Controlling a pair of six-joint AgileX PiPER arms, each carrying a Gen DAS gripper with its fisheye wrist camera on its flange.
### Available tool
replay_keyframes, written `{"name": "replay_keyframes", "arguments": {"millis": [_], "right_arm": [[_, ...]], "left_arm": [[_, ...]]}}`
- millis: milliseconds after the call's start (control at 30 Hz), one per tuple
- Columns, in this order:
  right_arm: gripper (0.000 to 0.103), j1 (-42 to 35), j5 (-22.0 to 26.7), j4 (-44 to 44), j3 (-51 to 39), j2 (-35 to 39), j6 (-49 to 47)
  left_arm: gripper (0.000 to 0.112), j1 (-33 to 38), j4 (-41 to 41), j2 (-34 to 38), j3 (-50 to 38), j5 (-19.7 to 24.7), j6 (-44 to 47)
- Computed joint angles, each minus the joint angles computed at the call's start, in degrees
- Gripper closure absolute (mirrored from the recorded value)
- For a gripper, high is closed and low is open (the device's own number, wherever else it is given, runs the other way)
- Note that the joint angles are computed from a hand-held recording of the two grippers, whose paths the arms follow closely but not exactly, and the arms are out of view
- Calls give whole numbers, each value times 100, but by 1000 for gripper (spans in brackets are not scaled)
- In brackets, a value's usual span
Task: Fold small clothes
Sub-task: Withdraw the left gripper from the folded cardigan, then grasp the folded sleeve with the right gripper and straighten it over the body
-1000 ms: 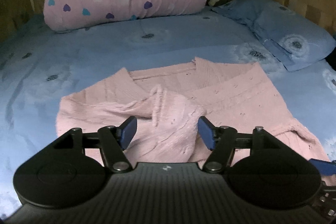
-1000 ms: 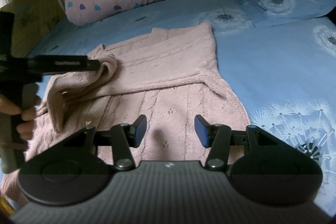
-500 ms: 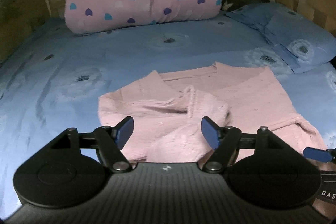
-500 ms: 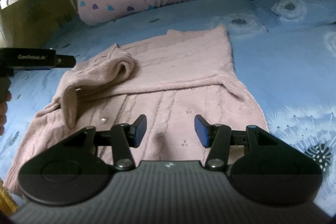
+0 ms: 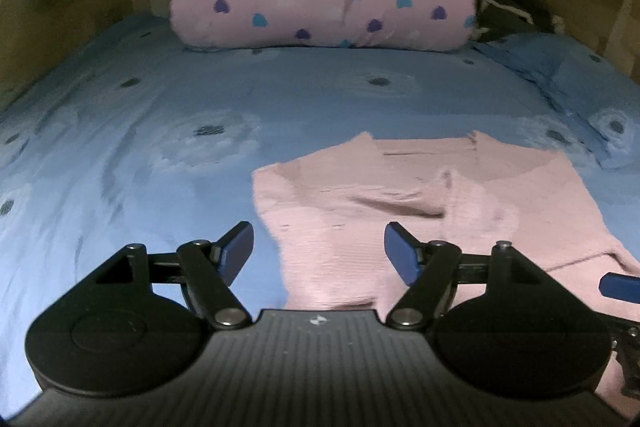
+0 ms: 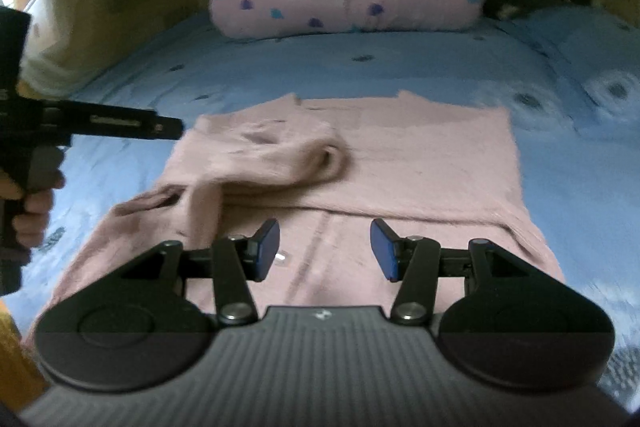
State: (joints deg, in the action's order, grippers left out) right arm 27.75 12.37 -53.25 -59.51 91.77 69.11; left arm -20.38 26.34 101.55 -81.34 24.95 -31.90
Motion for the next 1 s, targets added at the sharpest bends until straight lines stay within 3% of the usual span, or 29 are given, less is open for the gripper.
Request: {"name": "replay_keyframes", "arguments": {"millis": [367, 467, 600, 667, 700, 733, 767, 900, 1000], "right_arm": [[50, 648, 110, 881, -1643, 1247, -1822], [50, 773, 340, 744, -2100, 1603, -1952], [51, 872, 1031, 1106, -2849, 2147, -2664], [53, 815, 1200, 1641, -3101, 2325, -3162], [60, 783, 1223, 1883, -3158, 2373, -3356], [76, 752, 1266, 2043, -3211, 2414, -3453], [81, 722, 1288, 2136, -3235, 2435, -3469], [86, 493, 835, 2502, -2859, 2108, -3429], [86, 369, 625, 1874, -2534, 1760, -2649]], "left_arm": [[35, 624, -1082, 289, 3, -209, 746], [35, 684, -1263, 300, -18, -215, 851], [35, 691, -1275, 321, -54, -220, 871], [35, 662, -1112, 301, -15, -273, 779], [35, 633, -957, 307, -15, -281, 664], [35, 597, -787, 308, -3, -290, 520], [35, 553, -561, 301, 29, -302, 322], [35, 298, 831, 346, 89, -301, -832], [35, 246, 867, 352, 115, -431, -878]]}}
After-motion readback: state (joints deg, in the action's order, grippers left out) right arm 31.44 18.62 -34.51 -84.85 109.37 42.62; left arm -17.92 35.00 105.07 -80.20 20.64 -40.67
